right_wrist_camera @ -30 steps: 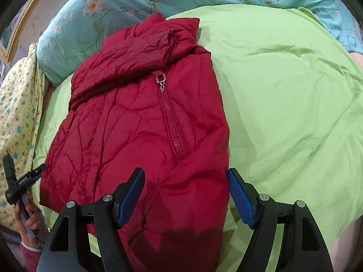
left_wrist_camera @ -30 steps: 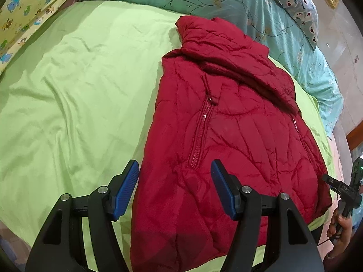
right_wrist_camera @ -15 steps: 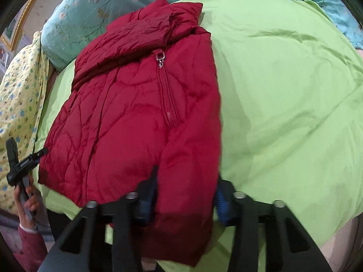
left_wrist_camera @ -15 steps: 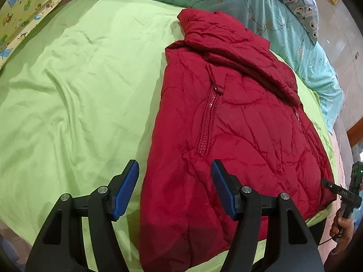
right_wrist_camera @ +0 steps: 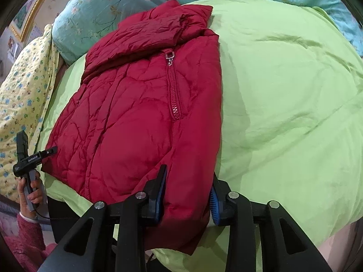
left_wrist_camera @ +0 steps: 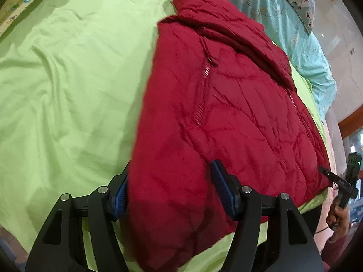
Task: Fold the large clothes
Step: 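Grasp the coat hem with the right tool while the left tool grasps it too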
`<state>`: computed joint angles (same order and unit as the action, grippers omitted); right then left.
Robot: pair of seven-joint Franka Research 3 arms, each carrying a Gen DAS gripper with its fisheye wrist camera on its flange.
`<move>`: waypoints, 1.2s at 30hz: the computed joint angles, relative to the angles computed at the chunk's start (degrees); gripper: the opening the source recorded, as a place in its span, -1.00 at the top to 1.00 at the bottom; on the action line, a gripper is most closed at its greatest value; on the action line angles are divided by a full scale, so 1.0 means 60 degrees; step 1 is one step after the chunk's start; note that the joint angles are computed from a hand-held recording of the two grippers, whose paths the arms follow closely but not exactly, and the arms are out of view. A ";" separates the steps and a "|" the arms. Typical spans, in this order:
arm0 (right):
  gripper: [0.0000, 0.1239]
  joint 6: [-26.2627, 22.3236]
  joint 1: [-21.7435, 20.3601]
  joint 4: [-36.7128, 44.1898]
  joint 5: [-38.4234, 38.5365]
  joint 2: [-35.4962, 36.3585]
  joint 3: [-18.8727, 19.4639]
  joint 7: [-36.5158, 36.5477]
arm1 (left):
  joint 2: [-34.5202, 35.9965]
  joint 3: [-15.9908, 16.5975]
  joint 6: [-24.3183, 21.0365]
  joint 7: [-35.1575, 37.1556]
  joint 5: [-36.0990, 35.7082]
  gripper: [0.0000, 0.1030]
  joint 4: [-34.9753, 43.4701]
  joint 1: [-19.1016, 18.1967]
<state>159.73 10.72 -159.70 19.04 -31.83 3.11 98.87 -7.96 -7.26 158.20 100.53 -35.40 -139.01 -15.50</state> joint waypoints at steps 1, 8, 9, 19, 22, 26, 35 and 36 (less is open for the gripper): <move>0.44 0.0025 0.0012 -0.0002 -0.0001 0.0010 0.0003 -0.0006 | 0.0011 -0.0028 -0.0060 0.0058 0.0018 -0.26 0.0021 -0.0036; 0.40 0.0290 0.0533 -0.0172 0.0840 -0.0043 -0.0594 -0.0479 | -0.0173 -0.0031 -0.0153 0.0002 0.0554 -0.26 -0.0085 -0.0112; 0.38 0.0320 0.0604 -0.0180 0.0967 -0.0037 -0.0668 -0.0595 | -0.0211 0.0025 -0.0192 0.0128 0.0435 -0.26 -0.0110 -0.0140; 0.19 0.0345 0.0601 -0.0078 0.1412 0.0225 -0.0498 -0.0948 | -0.0335 0.0266 -0.0250 0.1656 -0.0889 -0.23 -0.0291 -0.0357; 0.16 0.0512 0.0478 -0.0114 0.1149 0.0278 -0.0214 -0.0823 | -0.0216 0.0234 -0.0308 0.1896 -0.1077 -0.11 -0.0223 -0.0328; 0.16 0.0713 0.0797 -0.0230 0.1447 0.0282 -0.0550 -0.1022 | -0.0238 0.0171 -0.0369 0.2299 -0.1246 -0.06 -0.0247 -0.0260; 0.38 0.0950 0.1450 -0.0264 0.2261 0.0267 -0.1178 -0.1753 | -0.0372 0.0151 -0.0360 0.2949 -0.1929 0.40 -0.0334 -0.0264; 0.45 0.1039 0.1615 -0.0341 0.2504 0.0158 -0.1325 -0.1968 | -0.0475 0.0156 -0.0272 0.3094 -0.2047 0.47 -0.0397 -0.0310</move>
